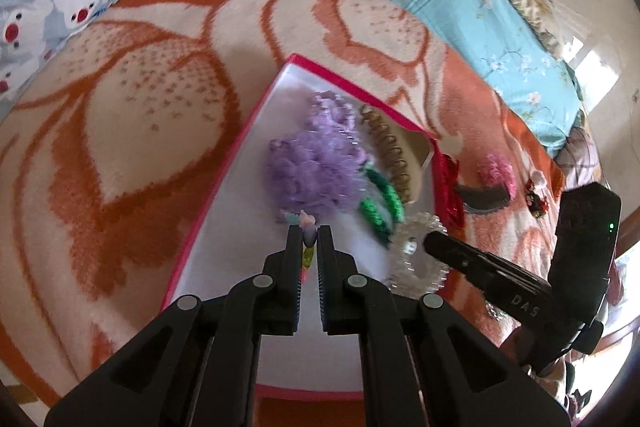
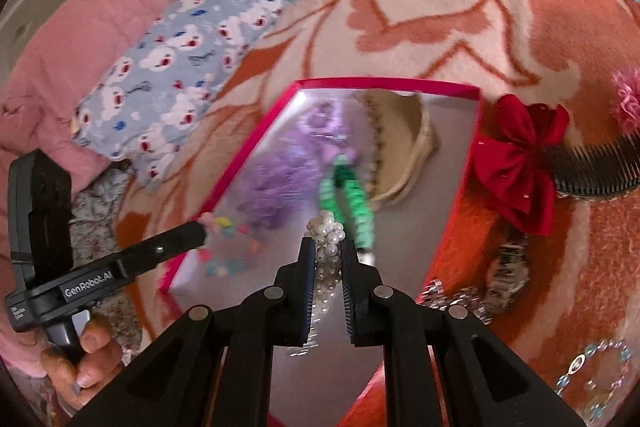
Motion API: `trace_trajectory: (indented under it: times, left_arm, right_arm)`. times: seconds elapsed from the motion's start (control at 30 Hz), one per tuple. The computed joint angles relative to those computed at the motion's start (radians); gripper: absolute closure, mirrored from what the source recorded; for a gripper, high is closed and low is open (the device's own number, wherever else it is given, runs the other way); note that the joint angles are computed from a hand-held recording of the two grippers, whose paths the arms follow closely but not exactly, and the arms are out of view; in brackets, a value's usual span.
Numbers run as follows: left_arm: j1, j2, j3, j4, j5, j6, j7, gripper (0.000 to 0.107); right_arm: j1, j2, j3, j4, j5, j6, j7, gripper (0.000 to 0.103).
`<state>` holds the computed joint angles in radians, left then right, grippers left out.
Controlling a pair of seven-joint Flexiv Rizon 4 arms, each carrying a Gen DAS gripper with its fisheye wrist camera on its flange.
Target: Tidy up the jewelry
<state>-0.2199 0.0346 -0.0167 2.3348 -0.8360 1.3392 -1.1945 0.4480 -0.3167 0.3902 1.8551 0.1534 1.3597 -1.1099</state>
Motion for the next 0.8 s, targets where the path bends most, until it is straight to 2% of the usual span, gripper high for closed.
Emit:
trace_trajectory:
  times: [0.4, 0.7, 0.77, 0.8]
  left_arm:
    - [0.038, -0.053, -0.008, -0.009, 0.061, -0.012, -0.051, 0.102]
    - [0.063, -0.054, -0.003, -0.017, 0.159, -0.036, -0.125, 0.102]
    - [0.066, -0.052, -0.002, -0.018, 0.183, -0.036, -0.142, 0.102]
    - [0.068, -0.051, -0.001, -0.02, 0.194, -0.037, -0.149, 0.102]
  right_arm:
    - [0.007, -0.034, -0.014, -0.011, -0.015, -0.017, 0.009, 0.091]
    - [0.006, -0.033, -0.016, -0.011, -0.028, -0.029, 0.027, 0.085]
    - [0.0, -0.033, -0.009, -0.014, -0.021, -0.034, 0.023, 0.08]
    - [-0.004, -0.032, -0.003, -0.015, -0.014, -0.035, 0.018, 0.072]
